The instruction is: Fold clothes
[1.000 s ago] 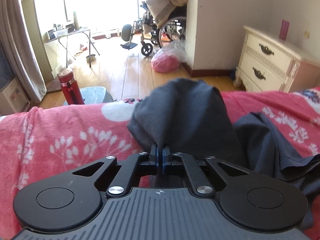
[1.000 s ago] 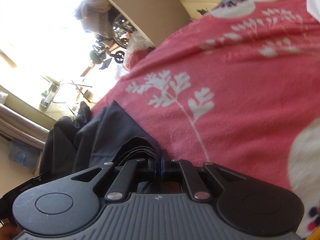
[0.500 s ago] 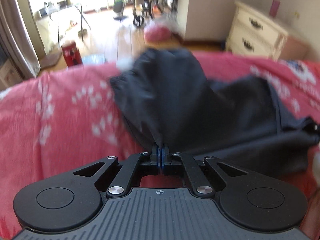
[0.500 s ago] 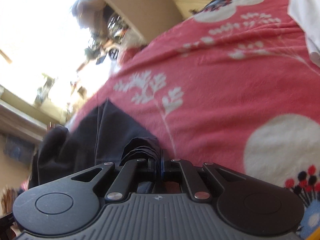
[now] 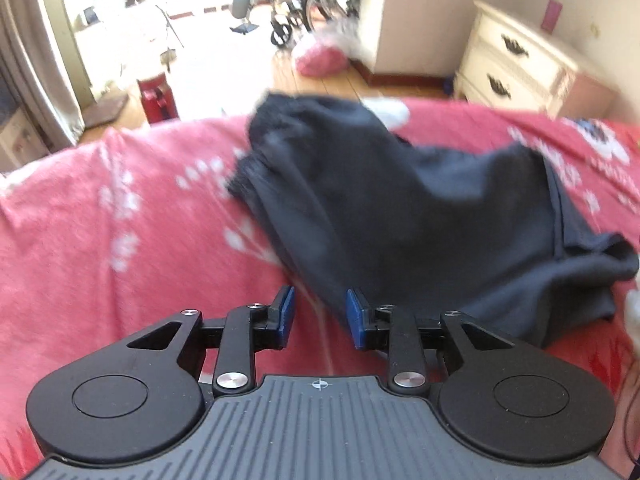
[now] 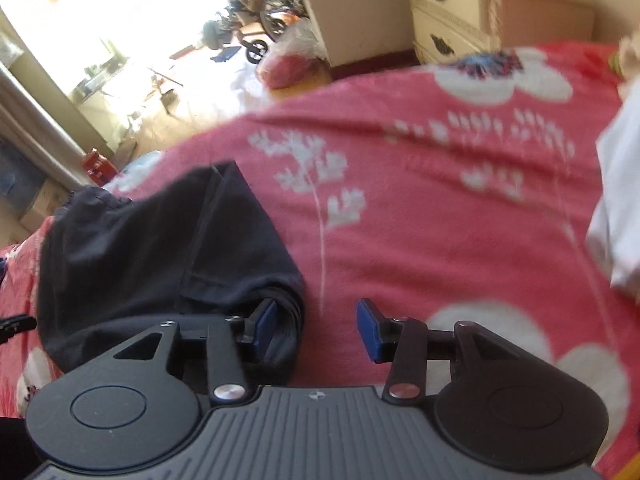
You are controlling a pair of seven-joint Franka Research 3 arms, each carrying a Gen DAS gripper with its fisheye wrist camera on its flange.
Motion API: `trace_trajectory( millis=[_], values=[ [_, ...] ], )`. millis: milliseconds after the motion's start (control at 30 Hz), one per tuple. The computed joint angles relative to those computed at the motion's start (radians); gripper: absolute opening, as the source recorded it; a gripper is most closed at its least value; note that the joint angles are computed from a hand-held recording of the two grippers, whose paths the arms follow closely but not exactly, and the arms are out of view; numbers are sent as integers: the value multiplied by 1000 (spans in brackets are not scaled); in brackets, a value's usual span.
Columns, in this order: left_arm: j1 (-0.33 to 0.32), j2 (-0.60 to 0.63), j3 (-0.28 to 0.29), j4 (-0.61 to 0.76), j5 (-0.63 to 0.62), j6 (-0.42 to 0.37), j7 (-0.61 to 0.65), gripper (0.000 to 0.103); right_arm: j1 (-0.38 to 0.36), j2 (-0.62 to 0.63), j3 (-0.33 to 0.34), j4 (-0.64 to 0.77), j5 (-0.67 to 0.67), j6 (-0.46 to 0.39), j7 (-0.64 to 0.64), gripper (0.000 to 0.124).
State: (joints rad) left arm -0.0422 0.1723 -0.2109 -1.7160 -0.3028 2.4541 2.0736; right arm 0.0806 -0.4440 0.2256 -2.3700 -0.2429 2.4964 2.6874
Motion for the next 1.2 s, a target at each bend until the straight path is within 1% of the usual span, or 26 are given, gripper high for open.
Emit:
trace_trajectory(
  millis=[33, 100, 200, 267, 333, 467, 533, 633, 700, 767, 800, 833, 867, 933, 1033, 1200],
  values=[
    [1, 7, -2, 11, -11, 15, 4, 31, 4, 13, -14, 21, 1, 15, -33, 49],
    [-3, 33, -10, 44, -21, 41, 2, 33, 9, 75, -37, 83, 4, 77, -99, 50],
    [-14, 84, -31, 97, -22, 58, 1, 36, 35, 223, -72, 203, 32, 210, -215, 55],
    [-32, 122, -35, 131, 13, 62, -37, 36, 75, 339, -101, 298, 99, 277, -324, 57],
    [-48, 159, -38, 162, 53, 61, -79, 37, 107, 463, -119, 412, 136, 288, -420, 57],
    [-73, 195, -35, 175, 151, 74, -134, 37, 162, 679, -153, 633, 145, 235, -486, 57],
    [-85, 203, -25, 175, 205, 66, -172, 36, 190, 764, -172, 717, 155, 224, -509, 57],
    [-84, 203, -23, 166, 248, 52, -208, 37, 242, 845, -215, 794, 139, 204, -534, 56],
    [-83, 200, -22, 155, 268, 52, -227, 36, 270, 880, -236, 824, 143, 187, -557, 54],
    [-79, 196, -23, 145, 279, 57, -238, 36, 302, 888, -265, 826, 123, 195, -558, 48],
    [-76, 195, -25, 141, 281, 60, -242, 36, 316, 892, -278, 826, 109, 199, -555, 39],
    [-75, 195, -26, 138, 283, 62, -244, 37, 329, 887, -290, 821, 98, 206, -547, 27],
    [-73, 195, -28, 136, 284, 63, -246, 37, 340, 880, -301, 814, 87, 214, -537, 24],
    [-72, 197, -30, 135, 287, 65, -251, 36, 360, 867, -320, 801, 59, 228, -513, 13],
    [-71, 198, -32, 134, 291, 72, -259, 37, 373, 843, -336, 772, 33, 265, -470, 7],
    [-63, 197, -39, 124, 282, 83, -254, 37, 383, 797, -346, 722, 2, 334, -395, 6]
  ],
)
